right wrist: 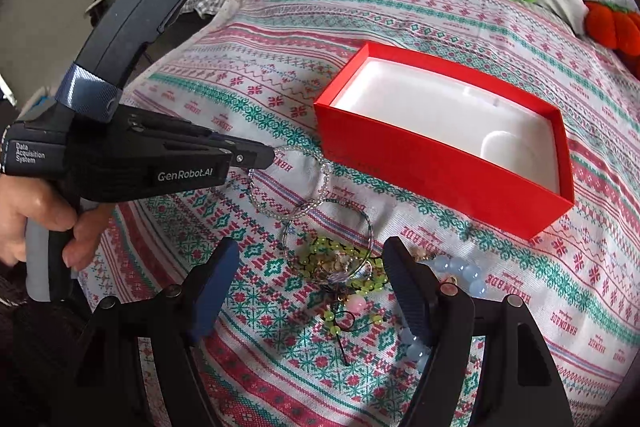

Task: Organize jewelry
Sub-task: 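Grasp the white pearl bracelet with the left tool while the right tool grasps the thin green-bead bracelet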

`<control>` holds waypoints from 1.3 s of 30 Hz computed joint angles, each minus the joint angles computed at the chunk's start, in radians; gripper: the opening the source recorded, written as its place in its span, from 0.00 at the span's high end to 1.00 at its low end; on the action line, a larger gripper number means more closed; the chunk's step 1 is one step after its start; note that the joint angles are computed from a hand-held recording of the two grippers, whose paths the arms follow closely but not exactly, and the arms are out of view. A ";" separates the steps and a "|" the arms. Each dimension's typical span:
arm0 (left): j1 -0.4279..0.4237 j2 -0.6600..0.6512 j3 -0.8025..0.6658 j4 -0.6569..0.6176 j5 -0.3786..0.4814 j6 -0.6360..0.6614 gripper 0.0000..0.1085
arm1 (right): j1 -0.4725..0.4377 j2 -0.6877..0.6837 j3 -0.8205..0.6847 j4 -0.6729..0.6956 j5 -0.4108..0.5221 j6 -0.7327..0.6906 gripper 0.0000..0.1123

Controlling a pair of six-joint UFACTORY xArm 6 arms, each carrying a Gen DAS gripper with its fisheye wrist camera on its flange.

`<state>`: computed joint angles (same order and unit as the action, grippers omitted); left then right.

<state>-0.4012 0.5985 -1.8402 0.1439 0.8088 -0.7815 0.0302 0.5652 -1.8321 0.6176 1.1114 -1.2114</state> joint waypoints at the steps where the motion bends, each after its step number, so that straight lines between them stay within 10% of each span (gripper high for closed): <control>1: 0.003 -0.021 0.032 0.003 -0.006 -0.005 1.00 | 0.011 0.000 0.008 -0.009 -0.020 -0.003 0.32; 27: 0.023 -0.162 0.235 0.041 -0.023 -0.049 1.00 | 0.095 0.077 -0.016 -0.102 -0.146 0.009 0.32; 31: 0.019 -0.163 0.225 0.053 -0.029 -0.058 1.00 | 0.092 0.064 -0.007 -0.097 -0.137 -0.011 0.49; 39: 0.013 -0.197 0.228 0.096 -0.075 -0.090 1.00 | 0.075 0.030 0.021 -0.074 -0.137 -0.036 0.52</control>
<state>-0.3884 0.4016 -1.6118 0.2404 0.7333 -0.8719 0.1048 0.5948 -1.8110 0.5437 0.9747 -1.2476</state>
